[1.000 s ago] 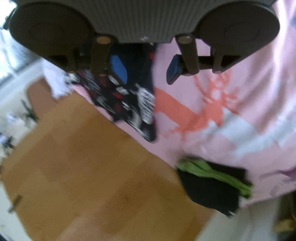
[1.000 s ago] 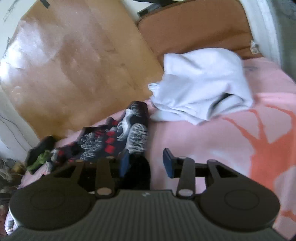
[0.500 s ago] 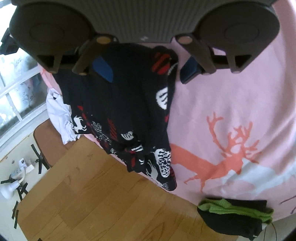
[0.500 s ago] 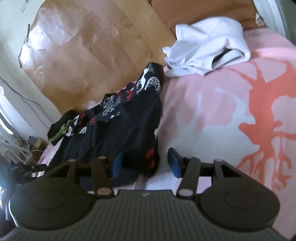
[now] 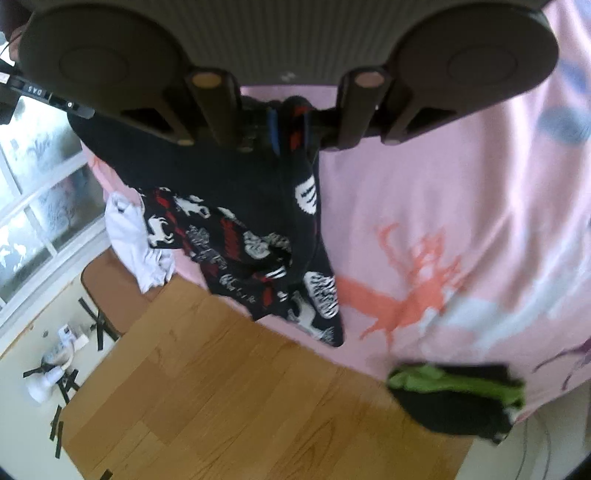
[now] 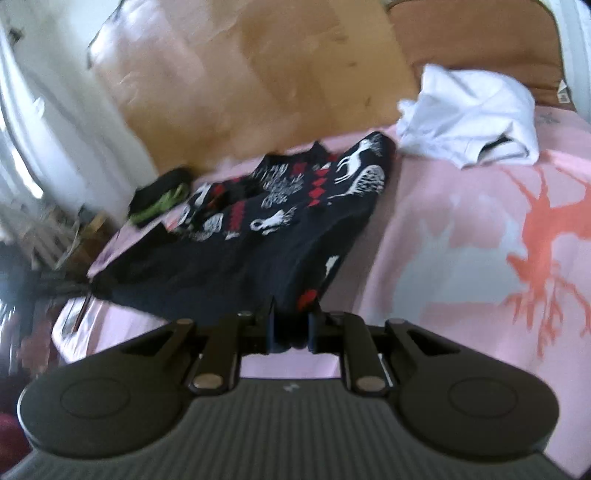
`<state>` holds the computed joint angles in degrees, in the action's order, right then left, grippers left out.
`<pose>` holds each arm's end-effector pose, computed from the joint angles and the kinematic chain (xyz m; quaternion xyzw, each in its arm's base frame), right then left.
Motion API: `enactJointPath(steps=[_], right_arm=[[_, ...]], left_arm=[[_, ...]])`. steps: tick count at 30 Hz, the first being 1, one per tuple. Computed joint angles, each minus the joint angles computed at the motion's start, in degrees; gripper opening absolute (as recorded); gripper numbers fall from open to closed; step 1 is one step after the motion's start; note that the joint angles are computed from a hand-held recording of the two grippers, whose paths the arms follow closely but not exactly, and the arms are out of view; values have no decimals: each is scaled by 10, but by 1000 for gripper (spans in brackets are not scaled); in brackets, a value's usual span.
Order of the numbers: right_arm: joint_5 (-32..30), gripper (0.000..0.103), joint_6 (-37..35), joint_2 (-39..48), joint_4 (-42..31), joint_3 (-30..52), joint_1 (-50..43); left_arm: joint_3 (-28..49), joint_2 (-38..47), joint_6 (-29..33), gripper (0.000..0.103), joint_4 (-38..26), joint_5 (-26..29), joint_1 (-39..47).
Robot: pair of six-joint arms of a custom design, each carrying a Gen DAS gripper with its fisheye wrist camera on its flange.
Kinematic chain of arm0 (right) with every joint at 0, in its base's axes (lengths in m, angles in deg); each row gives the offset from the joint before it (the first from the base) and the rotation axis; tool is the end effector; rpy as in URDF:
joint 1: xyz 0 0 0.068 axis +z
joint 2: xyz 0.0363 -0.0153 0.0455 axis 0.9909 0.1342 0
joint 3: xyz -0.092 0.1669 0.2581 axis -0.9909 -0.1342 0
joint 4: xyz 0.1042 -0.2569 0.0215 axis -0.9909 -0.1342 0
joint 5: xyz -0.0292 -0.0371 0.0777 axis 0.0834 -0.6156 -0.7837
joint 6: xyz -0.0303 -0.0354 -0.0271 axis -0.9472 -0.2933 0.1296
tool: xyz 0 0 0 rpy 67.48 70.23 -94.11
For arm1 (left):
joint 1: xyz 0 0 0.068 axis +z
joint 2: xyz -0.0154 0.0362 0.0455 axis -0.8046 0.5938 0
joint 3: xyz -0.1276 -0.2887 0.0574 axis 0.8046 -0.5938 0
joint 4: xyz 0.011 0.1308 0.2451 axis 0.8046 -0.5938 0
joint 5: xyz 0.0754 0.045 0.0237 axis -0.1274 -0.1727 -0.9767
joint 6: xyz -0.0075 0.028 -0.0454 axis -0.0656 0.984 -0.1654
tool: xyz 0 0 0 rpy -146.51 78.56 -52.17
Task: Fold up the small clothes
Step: 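Grasp the folded sweater edge with both grippers and lift it off the bed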
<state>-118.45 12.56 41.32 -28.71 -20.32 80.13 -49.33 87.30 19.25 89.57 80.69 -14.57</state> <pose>0.2664 0.0131 0.1190 -0.1491 0.8816 0.3021 0.3306 0.1710 0.1084 0.0822 -0.1763 0.8907 -0.2220 0.3554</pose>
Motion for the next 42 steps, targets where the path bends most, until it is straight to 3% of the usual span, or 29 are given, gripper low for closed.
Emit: enactJointPath(steps=[3, 4, 5, 6, 8, 10, 11, 15, 19, 24, 27, 30, 32, 33, 34, 35, 36, 42], right_arm=[[28, 21, 30, 53, 71, -31, 4], [37, 24, 45, 79, 99, -35, 4], [39, 30, 61, 102, 111, -31, 1], [7, 36, 66, 120, 123, -26, -19], [10, 47, 56, 100, 81, -7, -43], [24, 47, 59, 68, 115, -14, -69], [33, 47, 61, 55, 114, -4, -74], [52, 47, 67, 65, 118, 74, -42], [70, 47, 70, 155, 99, 227, 28], [85, 50, 80, 318, -50, 502, 102], [94, 51, 78, 407, -165, 655, 133], [117, 56, 67, 475, -228, 761, 152], [135, 56, 65, 513, -265, 821, 159], [133, 54, 69, 528, -279, 843, 160], [124, 48, 66, 537, -296, 861, 160], [121, 19, 56, 539, -308, 867, 162], [134, 12, 47, 528, -297, 848, 165], [100, 11, 47, 362, -119, 597, 151]], left_arm=[[-18, 47, 20, 12, 30, -12, 8], [-22, 80, 11, 19, 64, -30, -2], [-20, 100, 3, 19, 78, -49, -8], [-24, 113, 1, 23, 100, -34, 0], [-17, 79, 27, 26, 54, -22, 18], [-24, 13, 41, 45, 44, -28, 35], [-24, -12, 38, 47, 42, -29, 41], [31, -83, -16, 48, 23, -53, -11], [159, -18, -44, 63, 33, -122, -149], [409, 174, -88, 63, -48, -200, -257], [563, 287, -110, 63, -132, -227, -291], [670, 369, -110, 62, -198, -271, -309], [722, 409, -116, 50, -238, -270, -311], [722, 415, -118, 38, -224, -276, -312], [724, 416, -111, 12, -221, -277, -314], [736, 419, -111, 12, -244, -257, -311], [725, 412, -119, 12, -233, -256, -311], [519, 258, -95, 12, -88, -238, -319]])
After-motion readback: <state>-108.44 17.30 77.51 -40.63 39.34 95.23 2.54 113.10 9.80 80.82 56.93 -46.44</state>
